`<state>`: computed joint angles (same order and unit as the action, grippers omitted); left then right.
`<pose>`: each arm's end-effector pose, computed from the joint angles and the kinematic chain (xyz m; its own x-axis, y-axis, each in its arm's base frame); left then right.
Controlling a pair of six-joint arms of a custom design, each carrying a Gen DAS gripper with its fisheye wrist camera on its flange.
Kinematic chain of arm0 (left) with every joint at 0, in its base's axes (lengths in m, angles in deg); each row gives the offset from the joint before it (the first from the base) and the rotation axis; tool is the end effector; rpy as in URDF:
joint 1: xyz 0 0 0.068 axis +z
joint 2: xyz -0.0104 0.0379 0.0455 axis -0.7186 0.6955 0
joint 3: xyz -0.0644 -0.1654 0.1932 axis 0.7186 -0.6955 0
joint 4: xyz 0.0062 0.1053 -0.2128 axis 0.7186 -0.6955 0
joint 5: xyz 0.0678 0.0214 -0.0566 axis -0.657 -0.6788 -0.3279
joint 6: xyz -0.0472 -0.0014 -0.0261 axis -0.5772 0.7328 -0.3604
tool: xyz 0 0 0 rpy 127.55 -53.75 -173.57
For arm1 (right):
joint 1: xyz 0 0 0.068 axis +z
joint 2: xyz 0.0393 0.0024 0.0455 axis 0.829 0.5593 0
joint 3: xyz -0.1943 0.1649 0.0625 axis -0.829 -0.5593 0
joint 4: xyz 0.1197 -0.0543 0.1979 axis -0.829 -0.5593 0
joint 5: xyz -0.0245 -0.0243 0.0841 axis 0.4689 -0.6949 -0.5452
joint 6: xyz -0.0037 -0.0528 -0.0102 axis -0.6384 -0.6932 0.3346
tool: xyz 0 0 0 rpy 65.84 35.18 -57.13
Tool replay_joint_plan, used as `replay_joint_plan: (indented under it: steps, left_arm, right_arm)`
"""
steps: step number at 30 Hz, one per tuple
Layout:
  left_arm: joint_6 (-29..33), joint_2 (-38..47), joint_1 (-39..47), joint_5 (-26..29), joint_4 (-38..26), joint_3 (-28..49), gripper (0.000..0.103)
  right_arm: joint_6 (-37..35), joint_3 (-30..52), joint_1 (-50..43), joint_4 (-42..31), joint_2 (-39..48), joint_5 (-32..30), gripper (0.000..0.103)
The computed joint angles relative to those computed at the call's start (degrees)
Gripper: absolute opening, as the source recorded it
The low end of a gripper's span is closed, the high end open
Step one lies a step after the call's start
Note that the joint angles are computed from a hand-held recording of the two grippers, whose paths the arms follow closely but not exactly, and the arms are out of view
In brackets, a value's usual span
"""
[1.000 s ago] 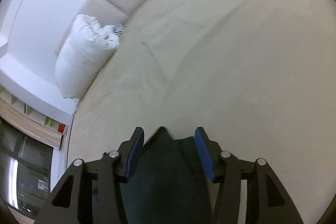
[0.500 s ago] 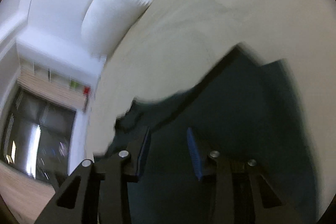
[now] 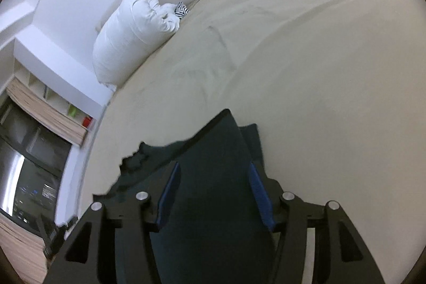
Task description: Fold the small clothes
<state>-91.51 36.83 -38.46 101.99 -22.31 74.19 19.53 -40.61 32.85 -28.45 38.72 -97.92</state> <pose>0.2561 0.0133 0.1601 -0.8447 -0.2710 -0.4615 0.0458 0.8225 -0.5669 0.1441 -0.0414 0.1614 -0.6714 0.5612 -0.4840 0.2415 0.7831 0.5730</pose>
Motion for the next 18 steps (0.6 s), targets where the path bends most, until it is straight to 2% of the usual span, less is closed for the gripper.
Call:
replay_joint_plan:
  steps: [4,7,10,11,13,15,18]
  left_arm:
    - [0.65,6.91,-0.11,-1.16,-3.16,6.47,0.068]
    - [-0.34,11.89,-1.29,-1.94,-4.07,10.67,0.068]
    - [0.77,13.71,-3.92,-5.88,-5.13,13.13,0.047]
    - [1.22,14.09,-4.26,-6.87,-5.86,13.70,0.033]
    - [1.14,14.51,-4.15,-7.88,-5.65,13.74,0.027]
    - [-0.14,15.01,-4.09,-8.07,-3.74,12.95,0.016]
    - [-1.45,13.48,-2.82,-7.02,-0.21,9.64,0.012]
  right_arm:
    - [-1.46,0.75,3.69,-1.18,2.43,6.37,0.057]
    - [-4.05,0.38,3.12,-1.98,3.66,7.59,0.057]
    - [-4.64,0.03,5.64,0.77,6.82,8.87,0.055]
    - [-4.89,0.07,6.60,1.23,7.47,9.56,0.051]
    - [-3.87,0.06,9.36,2.32,8.07,13.37,0.032]
    - [-3.55,-0.55,8.33,3.48,8.25,12.87,0.019]
    - [-3.12,-1.74,6.33,5.01,7.81,11.40,0.014]
